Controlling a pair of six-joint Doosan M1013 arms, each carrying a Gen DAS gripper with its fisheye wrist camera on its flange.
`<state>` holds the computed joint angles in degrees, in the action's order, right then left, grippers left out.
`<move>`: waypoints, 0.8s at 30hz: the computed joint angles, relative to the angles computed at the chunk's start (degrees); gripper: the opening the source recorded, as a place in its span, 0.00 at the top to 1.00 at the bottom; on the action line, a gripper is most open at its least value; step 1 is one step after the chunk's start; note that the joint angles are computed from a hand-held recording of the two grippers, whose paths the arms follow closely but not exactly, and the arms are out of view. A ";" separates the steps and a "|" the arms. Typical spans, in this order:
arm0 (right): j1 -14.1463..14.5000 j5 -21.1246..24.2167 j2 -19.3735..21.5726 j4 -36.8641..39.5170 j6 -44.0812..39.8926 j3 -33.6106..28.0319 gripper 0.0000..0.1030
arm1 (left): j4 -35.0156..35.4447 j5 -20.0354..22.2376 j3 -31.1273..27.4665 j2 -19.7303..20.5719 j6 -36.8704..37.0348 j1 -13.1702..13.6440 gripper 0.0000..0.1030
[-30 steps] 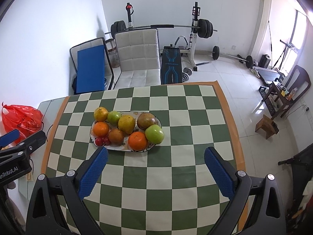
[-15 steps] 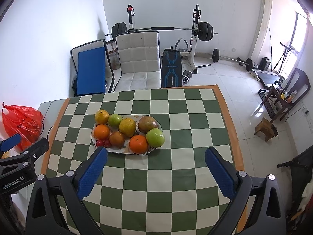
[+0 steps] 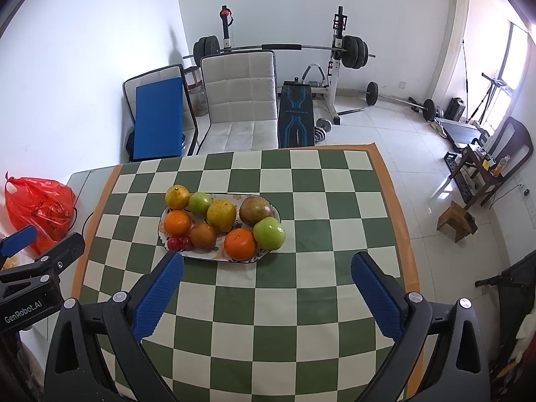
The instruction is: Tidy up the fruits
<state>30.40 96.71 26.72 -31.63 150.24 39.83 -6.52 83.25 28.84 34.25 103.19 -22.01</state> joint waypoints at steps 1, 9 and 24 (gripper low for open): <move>-0.01 -0.02 -0.01 0.12 -0.06 0.00 0.01 | -0.08 0.21 -0.33 0.19 0.17 0.09 0.00; 0.09 -0.41 -0.44 0.52 -0.05 0.65 0.01 | -0.23 -0.03 -0.36 0.24 0.30 0.24 0.00; 0.03 -0.40 -0.21 0.61 -0.41 -0.20 0.01 | -0.26 -0.39 0.13 -0.03 0.62 0.25 0.00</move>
